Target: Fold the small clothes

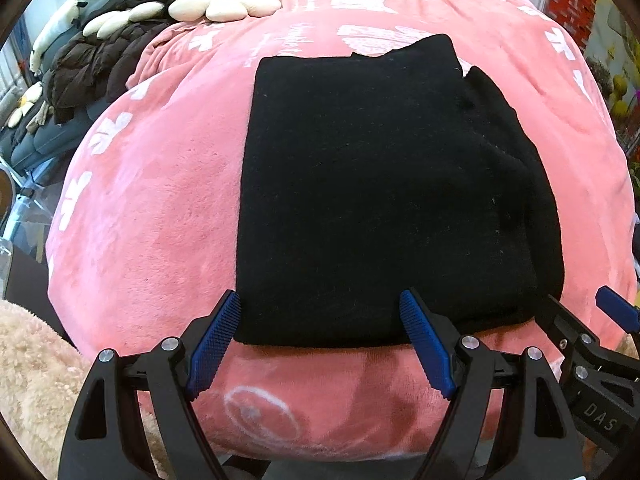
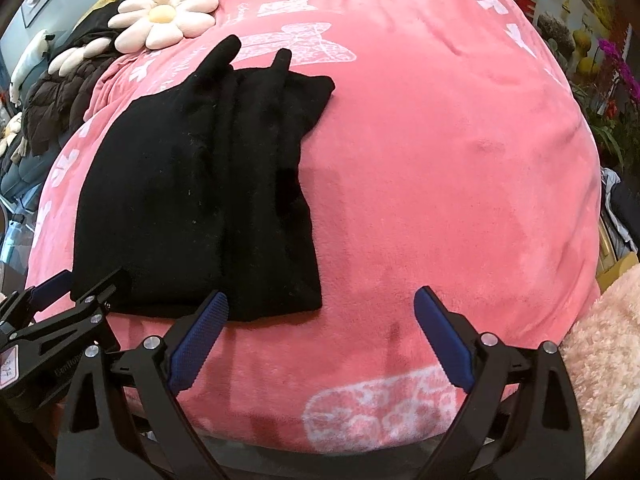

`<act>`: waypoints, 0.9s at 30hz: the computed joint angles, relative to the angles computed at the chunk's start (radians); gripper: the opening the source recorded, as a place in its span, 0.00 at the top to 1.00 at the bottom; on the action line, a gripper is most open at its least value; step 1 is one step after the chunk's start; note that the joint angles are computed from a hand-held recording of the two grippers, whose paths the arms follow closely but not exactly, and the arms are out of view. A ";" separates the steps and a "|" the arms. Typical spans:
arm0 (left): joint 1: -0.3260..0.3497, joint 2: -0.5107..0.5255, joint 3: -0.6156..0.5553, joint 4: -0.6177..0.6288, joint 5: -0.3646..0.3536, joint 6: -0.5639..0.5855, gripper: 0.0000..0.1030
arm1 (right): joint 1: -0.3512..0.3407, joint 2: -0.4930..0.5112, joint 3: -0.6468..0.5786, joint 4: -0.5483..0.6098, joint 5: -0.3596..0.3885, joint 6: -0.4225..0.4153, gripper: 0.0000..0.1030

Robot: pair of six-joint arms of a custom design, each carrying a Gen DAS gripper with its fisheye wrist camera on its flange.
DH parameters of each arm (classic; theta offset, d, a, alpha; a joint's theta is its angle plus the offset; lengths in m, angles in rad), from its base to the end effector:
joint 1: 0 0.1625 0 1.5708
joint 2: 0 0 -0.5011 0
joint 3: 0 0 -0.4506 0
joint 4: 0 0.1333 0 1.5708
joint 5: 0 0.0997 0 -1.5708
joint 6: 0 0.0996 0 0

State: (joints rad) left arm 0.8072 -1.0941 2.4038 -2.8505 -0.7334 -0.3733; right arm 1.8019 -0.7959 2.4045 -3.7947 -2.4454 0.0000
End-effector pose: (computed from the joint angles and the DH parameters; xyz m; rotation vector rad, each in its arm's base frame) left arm -0.1572 -0.4640 0.1028 0.4744 2.3183 -0.5370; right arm 0.1589 -0.4268 0.0756 -0.0715 -2.2390 0.8188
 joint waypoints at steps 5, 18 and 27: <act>-0.012 -0.006 0.011 0.007 0.012 -0.013 0.24 | 0.008 0.010 0.002 -0.026 -0.003 -0.015 0.10; -0.018 -0.008 0.013 0.012 0.023 -0.015 0.24 | 0.027 0.029 -0.012 -0.018 -0.031 -0.017 0.10; -0.021 -0.007 0.012 0.015 0.024 -0.015 0.24 | 0.028 0.030 -0.014 -0.015 -0.035 -0.022 0.10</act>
